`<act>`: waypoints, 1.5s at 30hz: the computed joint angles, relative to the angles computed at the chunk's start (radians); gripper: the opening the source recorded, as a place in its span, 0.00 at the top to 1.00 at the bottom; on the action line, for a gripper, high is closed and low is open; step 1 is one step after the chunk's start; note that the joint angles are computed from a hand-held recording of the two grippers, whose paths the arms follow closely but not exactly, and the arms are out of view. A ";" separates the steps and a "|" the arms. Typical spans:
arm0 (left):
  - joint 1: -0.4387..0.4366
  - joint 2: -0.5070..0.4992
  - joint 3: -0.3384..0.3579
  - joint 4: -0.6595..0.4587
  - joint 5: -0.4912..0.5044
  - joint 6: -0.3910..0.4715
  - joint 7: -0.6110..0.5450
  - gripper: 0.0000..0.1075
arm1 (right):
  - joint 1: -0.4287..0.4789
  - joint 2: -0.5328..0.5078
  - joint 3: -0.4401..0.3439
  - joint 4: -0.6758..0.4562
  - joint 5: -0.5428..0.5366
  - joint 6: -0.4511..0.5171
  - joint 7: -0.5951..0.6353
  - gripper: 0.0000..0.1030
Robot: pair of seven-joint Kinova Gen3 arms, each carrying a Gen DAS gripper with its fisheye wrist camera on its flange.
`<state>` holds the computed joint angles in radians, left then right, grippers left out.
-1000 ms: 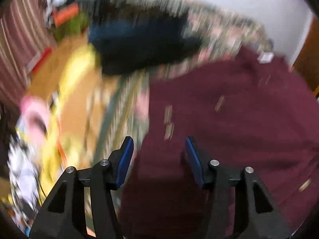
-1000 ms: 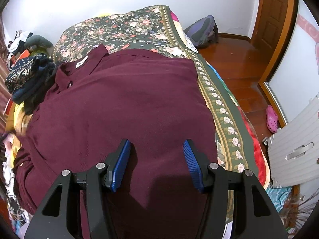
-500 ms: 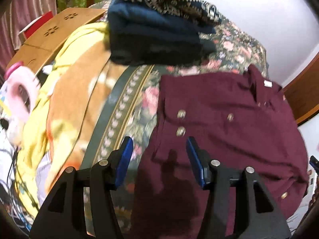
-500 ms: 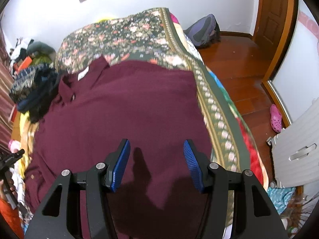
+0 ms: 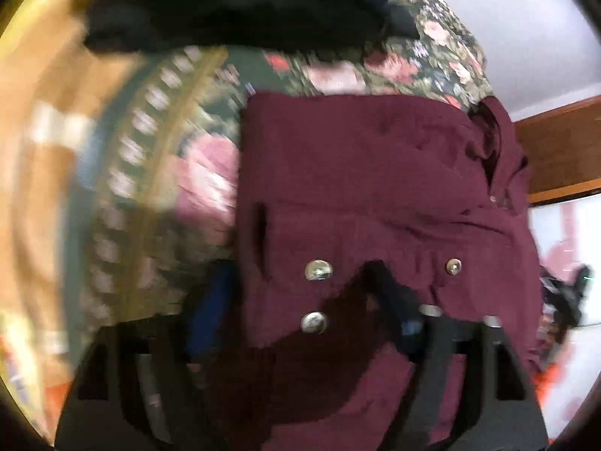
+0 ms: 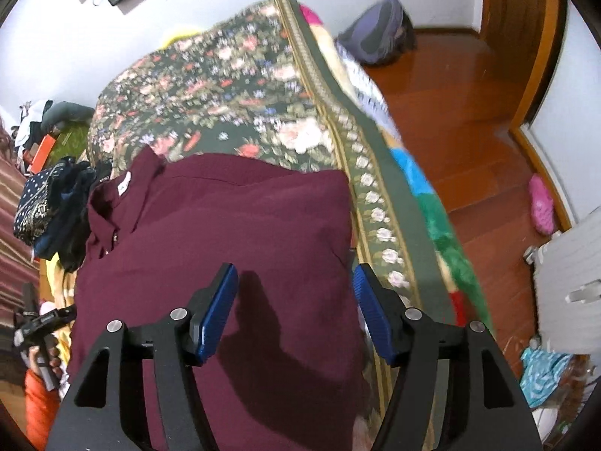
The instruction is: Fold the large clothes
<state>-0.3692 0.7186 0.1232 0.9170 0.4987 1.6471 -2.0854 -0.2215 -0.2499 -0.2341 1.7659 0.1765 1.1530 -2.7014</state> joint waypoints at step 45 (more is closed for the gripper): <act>0.200 -0.305 -0.051 0.156 -0.213 -0.444 -0.037 0.69 | -0.086 0.087 -0.051 -0.244 0.292 0.263 0.007 0.86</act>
